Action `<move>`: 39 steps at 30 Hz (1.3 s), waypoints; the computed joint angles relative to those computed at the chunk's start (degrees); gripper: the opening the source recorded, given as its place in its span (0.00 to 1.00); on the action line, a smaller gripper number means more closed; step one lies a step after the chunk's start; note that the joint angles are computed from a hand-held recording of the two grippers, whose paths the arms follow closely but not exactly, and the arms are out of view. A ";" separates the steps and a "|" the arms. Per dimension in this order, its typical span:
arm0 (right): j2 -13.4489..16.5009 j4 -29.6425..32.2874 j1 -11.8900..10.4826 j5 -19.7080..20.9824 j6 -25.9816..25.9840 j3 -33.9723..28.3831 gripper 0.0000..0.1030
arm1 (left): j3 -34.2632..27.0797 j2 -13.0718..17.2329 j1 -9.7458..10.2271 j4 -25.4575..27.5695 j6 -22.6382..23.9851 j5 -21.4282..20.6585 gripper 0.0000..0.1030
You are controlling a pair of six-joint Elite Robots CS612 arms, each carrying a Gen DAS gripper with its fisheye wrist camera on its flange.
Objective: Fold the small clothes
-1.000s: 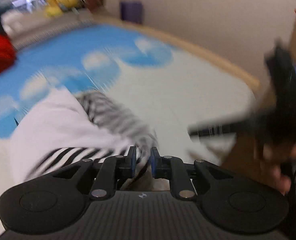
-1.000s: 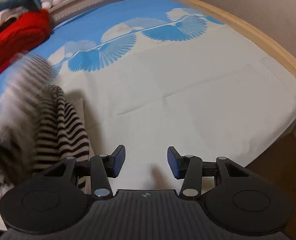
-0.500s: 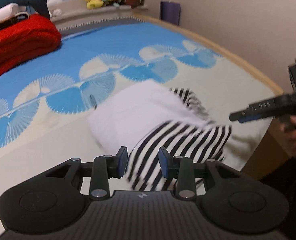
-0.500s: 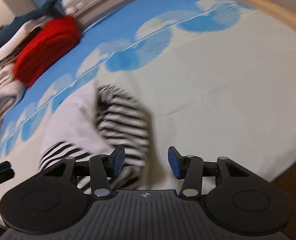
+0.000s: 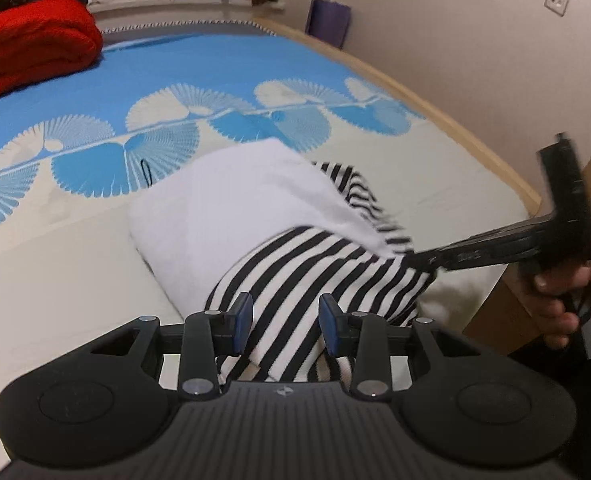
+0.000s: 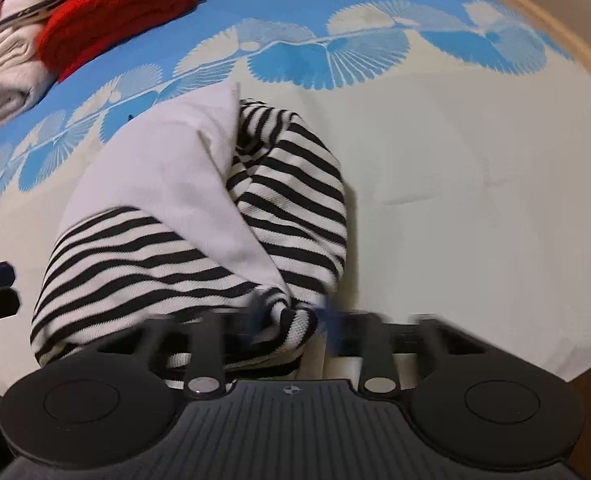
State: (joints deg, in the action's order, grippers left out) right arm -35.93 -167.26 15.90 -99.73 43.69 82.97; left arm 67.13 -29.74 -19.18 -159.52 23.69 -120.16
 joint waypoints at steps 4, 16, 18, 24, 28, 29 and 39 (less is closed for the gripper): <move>-0.88 -6.92 0.68 -2.57 -2.35 2.14 0.05 | -0.73 0.74 0.24 -0.78 -2.07 0.34 0.39; -5.19 -4.69 -1.06 2.27 7.63 10.43 0.04 | -1.10 1.63 0.52 3.87 3.49 -3.59 0.39; -4.74 -1.62 -0.96 2.68 6.13 9.14 0.04 | -0.76 1.44 -0.42 6.84 7.32 0.65 0.40; -4.38 -6.01 0.40 -6.60 6.56 8.34 0.33 | -0.15 1.33 -1.25 6.47 9.63 6.46 0.39; -3.04 -15.32 0.21 -6.36 4.96 8.30 0.51 | -1.39 1.64 0.08 5.01 4.11 1.61 0.41; -2.67 -15.60 0.01 -4.85 4.46 7.92 0.52 | -1.68 1.70 0.15 4.68 2.95 1.11 0.41; 1.33 -7.57 -2.20 6.78 -0.68 0.88 0.24 | -3.11 2.64 0.19 0.49 -2.40 -0.08 0.41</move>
State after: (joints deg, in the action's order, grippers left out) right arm -34.60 -174.83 13.70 -92.95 43.02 83.85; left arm 64.02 -27.10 -18.99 -159.03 21.29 -120.24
